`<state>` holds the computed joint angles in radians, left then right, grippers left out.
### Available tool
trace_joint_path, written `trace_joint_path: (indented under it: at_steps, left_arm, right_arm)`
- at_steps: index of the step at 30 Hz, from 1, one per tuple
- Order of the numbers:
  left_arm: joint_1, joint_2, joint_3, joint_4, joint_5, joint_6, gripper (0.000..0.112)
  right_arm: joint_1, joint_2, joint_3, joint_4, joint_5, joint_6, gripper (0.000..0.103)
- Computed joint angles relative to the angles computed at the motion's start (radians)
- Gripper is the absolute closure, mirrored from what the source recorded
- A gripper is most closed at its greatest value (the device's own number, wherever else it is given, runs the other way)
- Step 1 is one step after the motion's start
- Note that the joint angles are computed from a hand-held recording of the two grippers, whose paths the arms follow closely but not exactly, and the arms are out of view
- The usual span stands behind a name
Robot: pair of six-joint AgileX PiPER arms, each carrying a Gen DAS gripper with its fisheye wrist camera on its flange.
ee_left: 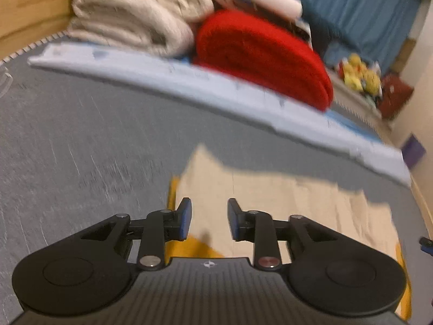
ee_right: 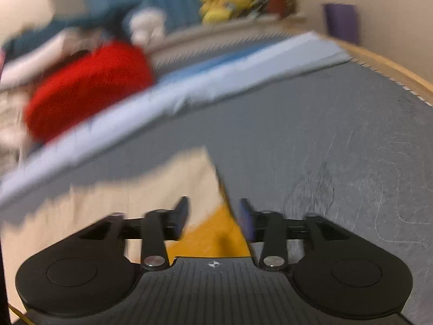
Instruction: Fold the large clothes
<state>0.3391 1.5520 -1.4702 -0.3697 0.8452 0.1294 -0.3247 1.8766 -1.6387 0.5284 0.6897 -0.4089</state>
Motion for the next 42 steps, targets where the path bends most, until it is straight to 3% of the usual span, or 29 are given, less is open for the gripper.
trace_joint_path:
  at_steps: [2,4,7,8,9,11,14,17,19,21,23,25,28,30,32,33,35,39,41,42]
  left_arm:
    - [-0.017,0.037,-0.021,0.097,0.059,-0.034,0.063]
    - [-0.042,0.077,-0.042,0.204,0.111,-0.106,0.062]
    - [0.002,0.095,-0.025,0.134,0.118,-0.091,0.063]
    - [0.013,0.104,-0.030,0.109,0.121,-0.079,0.066]
    - [0.021,0.104,-0.023,0.089,0.119,-0.069,0.087]
    - [0.034,0.106,-0.014,0.033,0.113,-0.035,0.112]
    - [0.031,0.055,0.011,0.010,0.018,-0.064,0.112]
    - [0.029,0.006,0.043,0.002,-0.064,-0.071,0.112]
    - [-0.005,0.030,0.018,0.106,-0.021,-0.133,0.111]
    - [-0.024,0.065,-0.020,0.160,0.060,-0.157,0.107]
    - [-0.070,0.019,0.016,0.266,0.002,-0.184,0.106]
    - [-0.088,-0.043,0.044,0.223,-0.055,-0.100,0.106]
    - [-0.064,-0.051,0.042,0.025,0.034,0.103,0.103]
    - [-0.088,0.005,0.021,0.069,0.144,0.139,0.095]
    - [-0.140,0.056,0.026,0.241,0.189,0.066,0.094]
    - [-0.142,0.068,0.036,0.291,0.201,0.048,0.094]
    - [-0.118,0.065,0.009,0.285,0.221,0.018,0.094]
    - [-0.023,0.005,0.014,0.096,0.246,0.122,0.089]
    - [-0.056,0.031,0.035,0.187,0.301,0.107,0.089]
    - [-0.073,0.019,0.063,0.237,0.293,0.101,0.089]
  right_arm:
    - [0.002,0.018,-0.012,-0.096,0.067,0.014,0.048]
    - [0.004,0.056,-0.044,-0.156,0.147,0.026,0.048]
    - [0.004,0.065,-0.015,-0.152,0.168,-0.009,0.050]
    - [0.007,0.069,-0.016,-0.144,0.174,-0.017,0.059]
    - [0.005,0.079,-0.025,-0.127,0.183,-0.030,0.078]
    - [0.018,0.082,-0.035,-0.134,0.169,-0.009,0.097]
    - [0.007,0.018,0.009,-0.020,0.094,-0.043,0.102]
    - [-0.012,-0.036,0.058,0.115,0.017,-0.113,0.102]
    - [0.003,-0.030,0.063,0.032,0.009,-0.055,0.101]
    - [0.012,0.017,0.023,-0.097,0.078,0.066,0.098]
    - [0.009,0.029,0.026,-0.140,0.095,0.119,0.094]
    - [0.003,-0.011,0.064,-0.134,0.048,0.111,0.092]
    - [-0.028,-0.085,0.148,-0.004,0.001,-0.052,0.090]
    - [-0.041,-0.081,0.158,0.007,0.052,-0.106,0.090]
    - [-0.026,-0.045,0.149,-0.141,0.113,-0.048,0.090]
    - [-0.021,-0.032,0.157,-0.196,0.130,-0.033,0.080]
    - [-0.025,-0.050,0.200,-0.228,0.084,-0.019,0.064]
    - [-0.066,-0.084,0.228,-0.187,0.096,-0.085,0.066]
    - [-0.062,-0.096,0.248,-0.268,0.104,0.004,0.064]
    - [-0.064,-0.110,0.252,-0.327,0.110,0.102,0.064]
